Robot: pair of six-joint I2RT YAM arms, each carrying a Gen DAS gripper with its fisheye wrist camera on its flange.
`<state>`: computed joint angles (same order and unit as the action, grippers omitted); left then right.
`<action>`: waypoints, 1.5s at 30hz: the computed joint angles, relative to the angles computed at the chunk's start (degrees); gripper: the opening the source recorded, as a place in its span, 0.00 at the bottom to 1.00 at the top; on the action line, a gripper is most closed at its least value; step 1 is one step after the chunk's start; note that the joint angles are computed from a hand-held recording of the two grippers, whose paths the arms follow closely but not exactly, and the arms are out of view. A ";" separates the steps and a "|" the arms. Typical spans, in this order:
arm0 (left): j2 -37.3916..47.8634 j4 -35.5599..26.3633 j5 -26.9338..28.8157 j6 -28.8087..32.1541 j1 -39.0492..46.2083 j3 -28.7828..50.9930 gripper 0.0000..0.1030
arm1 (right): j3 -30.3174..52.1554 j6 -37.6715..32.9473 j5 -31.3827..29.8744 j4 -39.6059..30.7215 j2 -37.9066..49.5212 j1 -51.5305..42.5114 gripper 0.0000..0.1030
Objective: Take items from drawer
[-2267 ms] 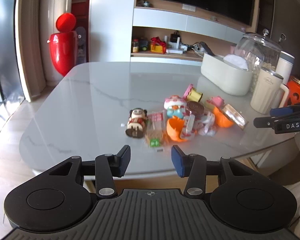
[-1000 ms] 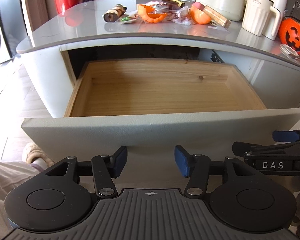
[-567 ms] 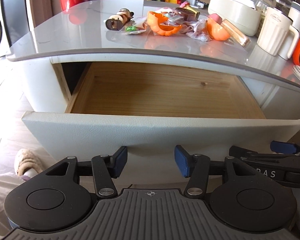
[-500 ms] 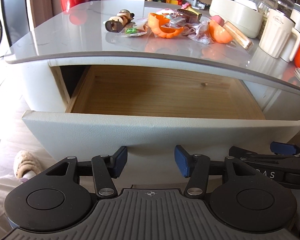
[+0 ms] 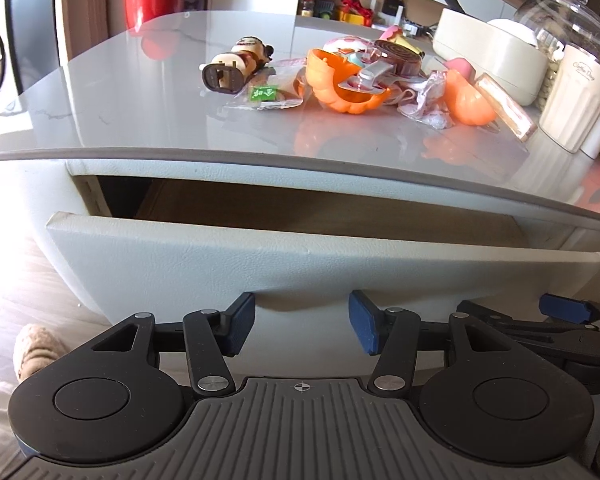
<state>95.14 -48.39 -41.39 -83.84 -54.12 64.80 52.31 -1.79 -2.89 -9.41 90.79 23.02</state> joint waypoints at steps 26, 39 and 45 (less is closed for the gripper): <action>4.01 -1.04 -2.89 4.92 3.62 2.70 0.50 | 4.65 -2.18 1.15 9.48 8.51 -0.94 1.00; 2.14 -10.72 -4.32 -7.66 -7.62 5.73 0.50 | -1.87 -6.28 -3.87 1.10 -6.72 -4.92 1.00; 5.47 -23.52 -8.98 -24.82 -17.00 10.30 0.50 | -4.24 -3.05 -7.42 -11.31 -18.34 -6.24 1.00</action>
